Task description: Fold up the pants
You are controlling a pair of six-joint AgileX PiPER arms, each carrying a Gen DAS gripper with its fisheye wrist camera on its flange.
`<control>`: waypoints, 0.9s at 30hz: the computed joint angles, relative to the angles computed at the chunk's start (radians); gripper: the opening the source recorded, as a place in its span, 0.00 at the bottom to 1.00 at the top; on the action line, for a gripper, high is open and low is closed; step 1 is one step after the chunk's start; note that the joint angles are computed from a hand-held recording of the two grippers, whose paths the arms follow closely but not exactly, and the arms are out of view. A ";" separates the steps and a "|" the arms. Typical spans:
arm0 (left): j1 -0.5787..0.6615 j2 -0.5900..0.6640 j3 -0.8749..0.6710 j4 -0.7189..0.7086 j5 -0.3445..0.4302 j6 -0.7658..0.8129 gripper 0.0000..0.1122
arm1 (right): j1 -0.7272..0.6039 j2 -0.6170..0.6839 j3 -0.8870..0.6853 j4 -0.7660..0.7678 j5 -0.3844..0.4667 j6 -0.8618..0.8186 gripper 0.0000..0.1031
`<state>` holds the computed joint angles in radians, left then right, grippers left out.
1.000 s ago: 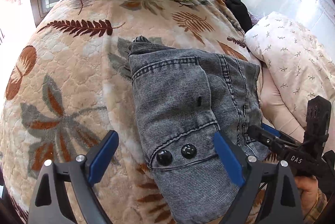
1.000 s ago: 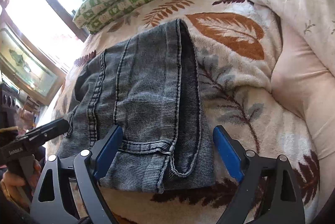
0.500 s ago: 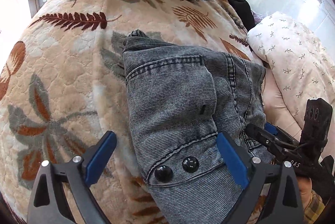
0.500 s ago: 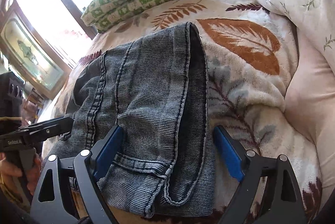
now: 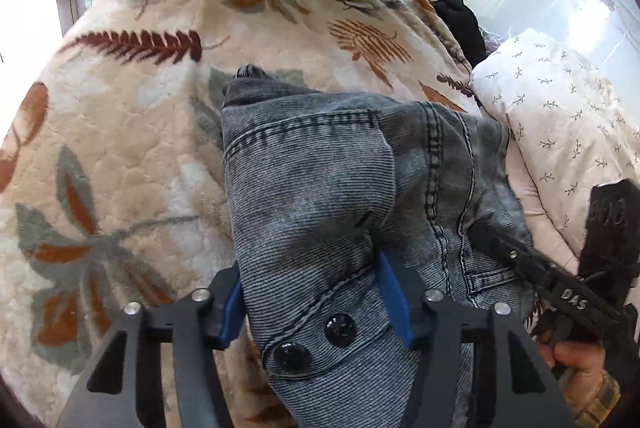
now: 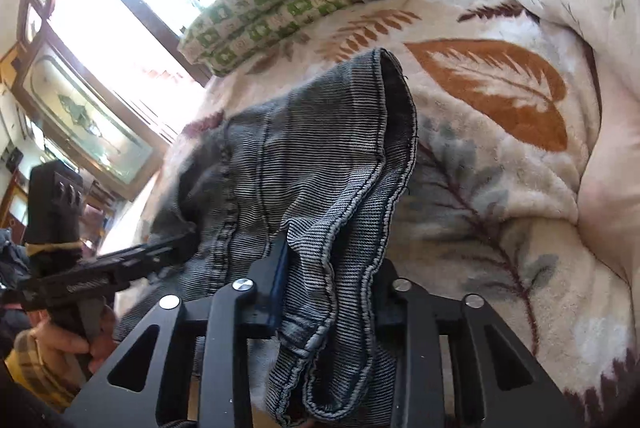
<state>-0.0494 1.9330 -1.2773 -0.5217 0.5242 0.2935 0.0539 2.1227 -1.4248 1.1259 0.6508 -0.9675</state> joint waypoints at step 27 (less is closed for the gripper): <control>-0.106 -0.095 -0.050 0.278 -0.043 -0.221 0.48 | 0.067 -0.122 0.042 -0.053 -0.112 0.052 0.22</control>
<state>-0.1550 1.8381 -1.3270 -0.2435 0.4812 0.0723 0.1214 2.0006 -1.3823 1.0731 0.5388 -0.9155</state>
